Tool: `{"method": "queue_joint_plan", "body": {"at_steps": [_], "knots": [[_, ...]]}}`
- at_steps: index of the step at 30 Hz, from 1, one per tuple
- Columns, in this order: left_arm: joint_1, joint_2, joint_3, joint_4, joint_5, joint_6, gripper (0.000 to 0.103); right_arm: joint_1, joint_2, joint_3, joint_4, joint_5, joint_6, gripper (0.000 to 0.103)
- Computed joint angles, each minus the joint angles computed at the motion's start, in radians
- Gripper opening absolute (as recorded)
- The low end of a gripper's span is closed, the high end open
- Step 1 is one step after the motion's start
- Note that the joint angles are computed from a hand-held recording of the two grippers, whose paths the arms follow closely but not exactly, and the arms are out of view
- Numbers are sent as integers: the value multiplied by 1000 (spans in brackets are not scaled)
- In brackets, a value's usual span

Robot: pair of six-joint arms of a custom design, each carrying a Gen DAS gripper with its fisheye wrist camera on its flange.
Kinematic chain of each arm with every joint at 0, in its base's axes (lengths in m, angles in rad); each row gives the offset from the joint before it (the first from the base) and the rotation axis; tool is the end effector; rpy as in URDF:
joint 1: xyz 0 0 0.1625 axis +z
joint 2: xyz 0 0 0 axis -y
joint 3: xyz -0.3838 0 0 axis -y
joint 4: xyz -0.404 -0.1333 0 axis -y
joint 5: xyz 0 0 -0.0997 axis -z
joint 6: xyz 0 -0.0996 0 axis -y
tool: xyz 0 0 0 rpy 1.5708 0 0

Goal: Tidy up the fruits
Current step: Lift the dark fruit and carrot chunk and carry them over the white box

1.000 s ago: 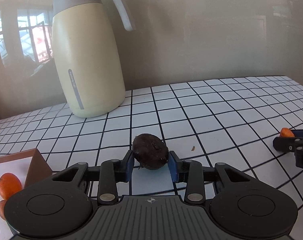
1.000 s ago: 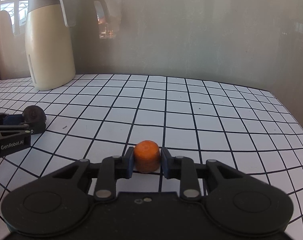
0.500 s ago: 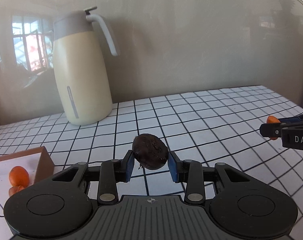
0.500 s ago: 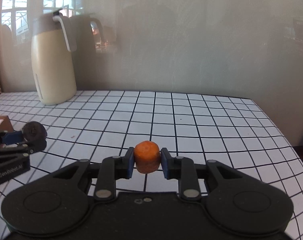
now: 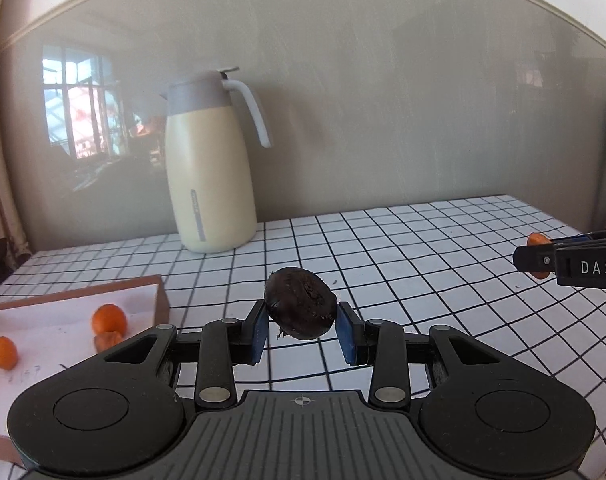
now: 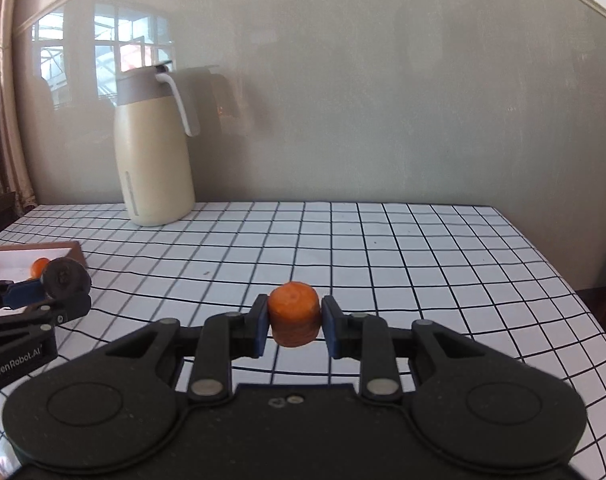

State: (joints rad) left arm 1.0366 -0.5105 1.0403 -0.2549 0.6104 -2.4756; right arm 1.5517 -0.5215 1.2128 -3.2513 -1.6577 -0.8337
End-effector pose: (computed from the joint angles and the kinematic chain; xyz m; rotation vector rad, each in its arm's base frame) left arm -0.1772 -0.7217 0.0344 0.4276 1.8723 -1.2882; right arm 0.1097 -0.7840 0.1249 0.9058 -2.2426 1.1438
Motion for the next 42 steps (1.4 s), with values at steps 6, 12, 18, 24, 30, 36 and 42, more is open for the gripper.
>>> {"method": "queue_joint_plan", "body": {"at_steps": [6,12,18,24,30,36,42], "knots": [[-25,-132,225,-168,-36,49,37,17,-35,94,-45,22,-19,19],[-37,-244,392,-312,-69,108,37,42,-44,157,-51,80,-93,19],[-35,-327,503,-427,-96,171,37,71,-35,182,-37,118,-131,19],[-22,-391,573,-522,-114,223,37,98,-13,184,-16,146,-146,19],[-10,-459,650,-625,-137,283,37,124,10,179,-2,164,-152,19],[-2,-517,716,-712,-156,329,37,147,37,170,6,185,-156,19],[7,-564,765,-773,-169,364,37,164,58,162,12,193,-159,19]]}}
